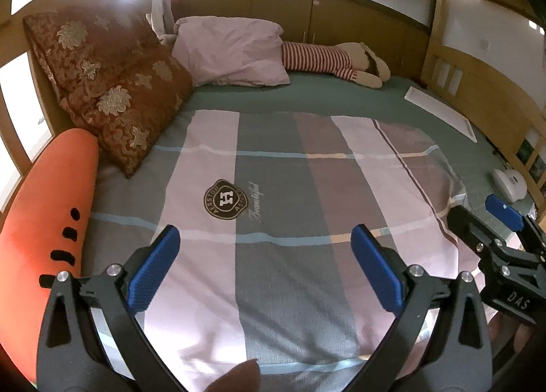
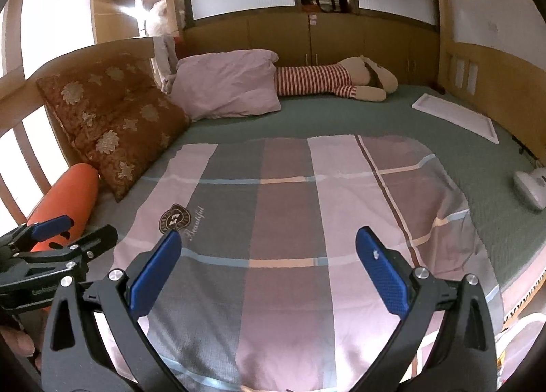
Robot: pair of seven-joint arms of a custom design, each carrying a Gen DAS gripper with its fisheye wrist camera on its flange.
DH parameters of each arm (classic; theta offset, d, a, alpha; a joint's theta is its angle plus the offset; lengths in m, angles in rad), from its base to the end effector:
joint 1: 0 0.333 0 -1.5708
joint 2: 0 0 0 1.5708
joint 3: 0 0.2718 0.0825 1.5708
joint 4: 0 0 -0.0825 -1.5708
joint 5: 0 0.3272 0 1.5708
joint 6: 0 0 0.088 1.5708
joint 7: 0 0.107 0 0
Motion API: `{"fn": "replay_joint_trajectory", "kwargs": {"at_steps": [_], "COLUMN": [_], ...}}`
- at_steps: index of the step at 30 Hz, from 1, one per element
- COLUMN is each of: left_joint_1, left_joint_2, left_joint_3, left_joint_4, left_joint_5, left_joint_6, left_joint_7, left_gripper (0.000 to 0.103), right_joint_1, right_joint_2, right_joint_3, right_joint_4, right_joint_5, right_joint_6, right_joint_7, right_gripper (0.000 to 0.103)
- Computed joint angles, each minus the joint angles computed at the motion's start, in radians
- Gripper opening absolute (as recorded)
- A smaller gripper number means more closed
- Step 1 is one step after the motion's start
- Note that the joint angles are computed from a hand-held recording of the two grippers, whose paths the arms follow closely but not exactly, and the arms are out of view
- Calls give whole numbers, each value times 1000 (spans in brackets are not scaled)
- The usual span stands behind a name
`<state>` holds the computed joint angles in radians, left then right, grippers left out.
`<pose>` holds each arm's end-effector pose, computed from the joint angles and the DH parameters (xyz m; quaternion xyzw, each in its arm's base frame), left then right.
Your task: Collect trash
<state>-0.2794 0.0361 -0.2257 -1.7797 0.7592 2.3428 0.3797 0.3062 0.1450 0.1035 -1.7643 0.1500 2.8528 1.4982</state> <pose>0.4964 -0.2603 0.5586 -0.7348 0.5464 -0.2626 0.3043 0.5505 0.2258 0.5674 -0.7293 0.5093 -0.2148 0.4032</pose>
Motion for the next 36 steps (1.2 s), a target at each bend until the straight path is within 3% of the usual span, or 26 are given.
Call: {"fn": "replay_joint_trajectory", "kwargs": {"at_steps": [26, 30, 36], "left_joint_1": [-11, -21, -23], "left_joint_2": [7, 13, 20], "left_joint_3": [3, -3, -1], "left_joint_4": [13, 34, 42], "left_joint_5": [40, 80, 55], "left_joint_6": [8, -39, -40], "left_joint_7": [-28, -54, -32], "left_gripper": [100, 100, 100], "right_joint_1": [2, 3, 4], "right_joint_2": [8, 8, 8], "right_joint_3": [-2, -3, -4], "right_joint_4": [14, 15, 15], "right_joint_5": [-19, -22, -25], "right_joint_6": [-11, -10, -10], "right_joint_7": [26, 29, 30], "right_gripper": [100, 100, 100]}}
